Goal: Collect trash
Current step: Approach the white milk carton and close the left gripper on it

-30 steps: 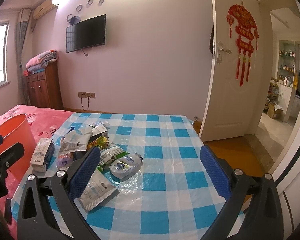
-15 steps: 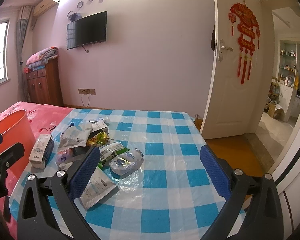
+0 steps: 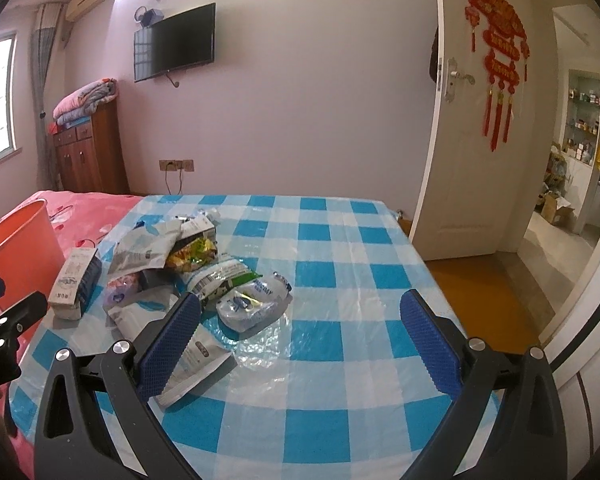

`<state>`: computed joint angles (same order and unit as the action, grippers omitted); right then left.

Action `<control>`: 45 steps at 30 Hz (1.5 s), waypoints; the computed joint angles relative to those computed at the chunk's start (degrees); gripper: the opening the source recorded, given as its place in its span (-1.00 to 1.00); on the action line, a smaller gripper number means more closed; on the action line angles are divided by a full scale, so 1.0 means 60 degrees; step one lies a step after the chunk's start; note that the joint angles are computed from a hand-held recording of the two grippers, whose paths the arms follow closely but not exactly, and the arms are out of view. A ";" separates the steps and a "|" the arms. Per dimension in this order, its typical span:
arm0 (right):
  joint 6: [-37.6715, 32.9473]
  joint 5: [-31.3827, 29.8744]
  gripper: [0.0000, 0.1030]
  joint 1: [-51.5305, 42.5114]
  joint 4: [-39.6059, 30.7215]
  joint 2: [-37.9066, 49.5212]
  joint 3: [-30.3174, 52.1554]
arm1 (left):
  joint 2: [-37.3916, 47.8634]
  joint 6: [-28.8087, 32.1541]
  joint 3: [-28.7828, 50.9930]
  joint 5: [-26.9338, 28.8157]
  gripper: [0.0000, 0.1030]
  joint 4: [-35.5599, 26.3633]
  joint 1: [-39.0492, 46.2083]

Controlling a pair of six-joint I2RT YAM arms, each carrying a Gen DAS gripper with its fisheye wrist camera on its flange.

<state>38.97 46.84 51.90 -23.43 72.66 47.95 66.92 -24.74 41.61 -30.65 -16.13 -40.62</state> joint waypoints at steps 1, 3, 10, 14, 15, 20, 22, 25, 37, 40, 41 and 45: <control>-0.0003 -0.0056 0.92 -0.0030 0.0064 0.0016 -0.0038 | 0.0077 0.0037 -0.0005 0.0013 0.93 0.0057 0.0032; -0.0022 -0.0290 0.92 -0.0182 0.0313 0.0091 -0.0167 | 0.0232 0.0108 -0.0015 0.0098 0.93 0.0181 0.0142; -0.0334 -0.2517 0.92 -0.1097 0.1467 0.0387 -0.0695 | 0.0517 0.0258 -0.0139 0.0303 0.93 0.0413 0.0828; -0.0315 -0.4585 0.92 -0.1784 0.2268 0.0665 -0.1024 | 0.0579 0.0248 -0.0206 0.0710 0.93 0.0478 0.1628; -0.0345 -0.4855 0.92 -0.1841 0.2401 0.0785 -0.1030 | 0.0609 0.0272 -0.0224 0.0781 0.93 0.0503 0.1876; -0.0905 -0.6242 0.92 -0.1927 0.3109 0.1451 -0.0902 | 0.0779 0.0418 -0.0231 0.1148 0.93 0.0683 0.2759; -0.1185 -0.6718 0.92 -0.1923 0.3472 0.1781 -0.0836 | 0.0952 0.0478 -0.0161 0.1310 0.93 0.0790 0.3060; -0.1431 -0.6905 0.91 -0.1840 0.3468 0.2310 -0.0540 | 0.1323 0.0714 0.0049 0.1390 0.93 0.0963 0.3330; -0.2120 -0.7483 0.91 -0.1988 0.3415 0.3321 0.0335 | 0.3597 0.1596 0.1250 0.1938 0.93 0.1142 0.4040; -0.2446 -0.7518 0.91 -0.1962 0.3304 0.3613 0.0652 | 0.3950 0.1757 0.1449 0.1990 0.93 0.1174 0.4122; -0.2530 -0.7562 0.91 -0.1978 0.3262 0.3755 0.0789 | 0.4074 0.1834 0.1523 0.1906 0.93 0.1204 0.4120; -0.2813 -0.7791 0.91 -0.2080 0.3126 0.4290 0.1260 | 0.4321 0.2005 0.1761 0.1830 0.93 0.1235 0.4172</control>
